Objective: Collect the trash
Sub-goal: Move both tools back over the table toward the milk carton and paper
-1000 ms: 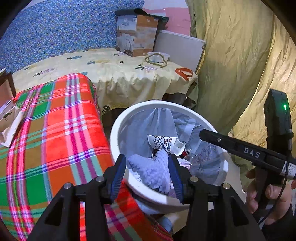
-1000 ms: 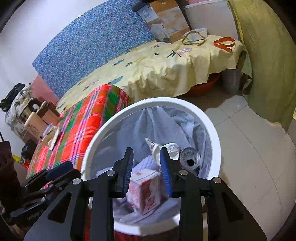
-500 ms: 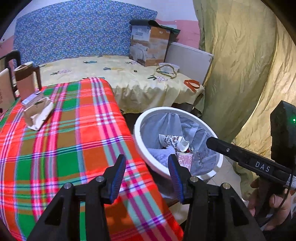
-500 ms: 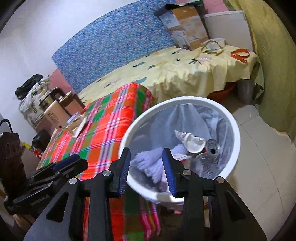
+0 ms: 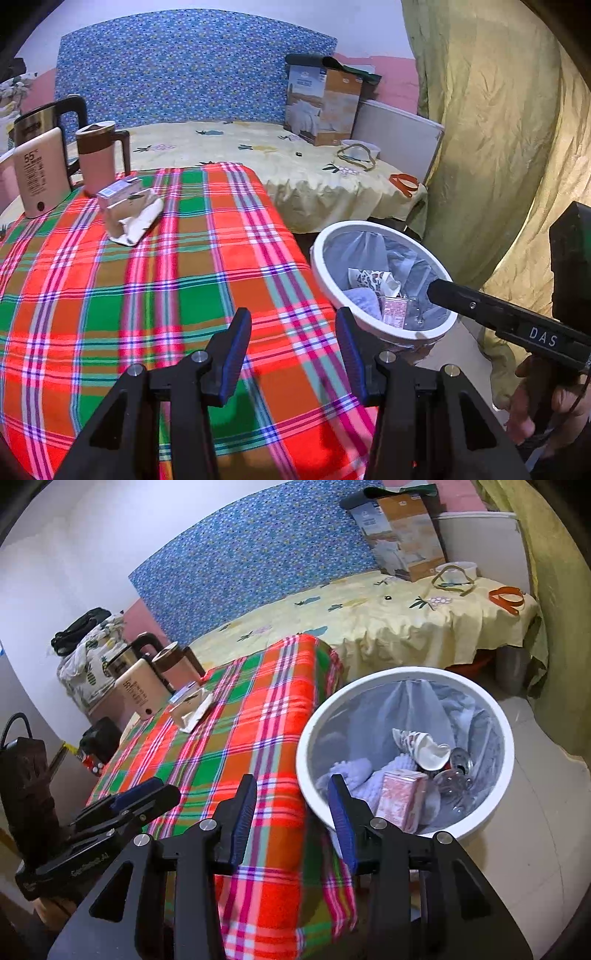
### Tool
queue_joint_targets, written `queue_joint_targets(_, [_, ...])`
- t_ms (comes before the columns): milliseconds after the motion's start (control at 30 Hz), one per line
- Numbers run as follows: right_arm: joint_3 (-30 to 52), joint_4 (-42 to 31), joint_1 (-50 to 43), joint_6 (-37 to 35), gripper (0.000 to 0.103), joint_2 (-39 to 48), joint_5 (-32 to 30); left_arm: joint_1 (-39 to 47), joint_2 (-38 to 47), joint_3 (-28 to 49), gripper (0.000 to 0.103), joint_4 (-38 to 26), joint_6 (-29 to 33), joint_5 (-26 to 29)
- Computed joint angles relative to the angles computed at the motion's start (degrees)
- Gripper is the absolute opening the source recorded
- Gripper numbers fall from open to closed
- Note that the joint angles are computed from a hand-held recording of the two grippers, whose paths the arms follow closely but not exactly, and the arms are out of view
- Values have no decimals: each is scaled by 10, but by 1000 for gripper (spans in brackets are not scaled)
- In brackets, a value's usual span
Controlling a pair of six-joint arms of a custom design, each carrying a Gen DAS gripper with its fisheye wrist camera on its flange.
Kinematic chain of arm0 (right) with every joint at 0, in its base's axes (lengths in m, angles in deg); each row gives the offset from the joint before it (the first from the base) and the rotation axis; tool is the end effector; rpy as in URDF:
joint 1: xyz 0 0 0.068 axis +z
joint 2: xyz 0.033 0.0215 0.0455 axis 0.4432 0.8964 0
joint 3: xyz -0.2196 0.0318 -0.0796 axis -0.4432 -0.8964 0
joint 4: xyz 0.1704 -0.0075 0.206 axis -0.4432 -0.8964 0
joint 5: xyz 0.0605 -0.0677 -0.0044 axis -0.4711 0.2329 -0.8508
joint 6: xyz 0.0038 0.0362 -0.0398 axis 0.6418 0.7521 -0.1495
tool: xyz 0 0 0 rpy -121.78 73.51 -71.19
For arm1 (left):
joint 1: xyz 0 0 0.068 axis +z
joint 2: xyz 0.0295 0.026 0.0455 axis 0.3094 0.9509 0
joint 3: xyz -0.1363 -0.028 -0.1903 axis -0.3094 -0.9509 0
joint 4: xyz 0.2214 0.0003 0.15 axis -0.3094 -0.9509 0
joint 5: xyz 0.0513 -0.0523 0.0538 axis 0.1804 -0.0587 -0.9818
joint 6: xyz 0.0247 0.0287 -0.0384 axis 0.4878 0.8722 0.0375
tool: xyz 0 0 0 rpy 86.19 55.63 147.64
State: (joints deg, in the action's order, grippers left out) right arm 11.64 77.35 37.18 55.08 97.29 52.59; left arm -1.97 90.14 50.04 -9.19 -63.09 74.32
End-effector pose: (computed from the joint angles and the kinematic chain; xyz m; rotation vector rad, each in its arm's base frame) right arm 0.2601 0.0629 0.1239 -0.2066 2.2769 0.6079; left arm 0.1639 -0.0569 0.1462 -0.0027 2.2524 -0.2755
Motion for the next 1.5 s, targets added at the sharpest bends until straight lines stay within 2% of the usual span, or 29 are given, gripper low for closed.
queue_joint_targets(433, [32,-22,81,21,42,16,39,118,-91,-24,49,-60,55,65])
queue_joint_targets(867, [97,-26,134,29,42,76,67,278,-58,-9,49,-48,141,156])
queue_joint_targets(1167, [152,-37,156,27,42,127,74,366,49,24,49,14,195,205])
queue_joint_targets(1500, [231,-51,177,18,42,205,78,450,271,115,49,143,250,231])
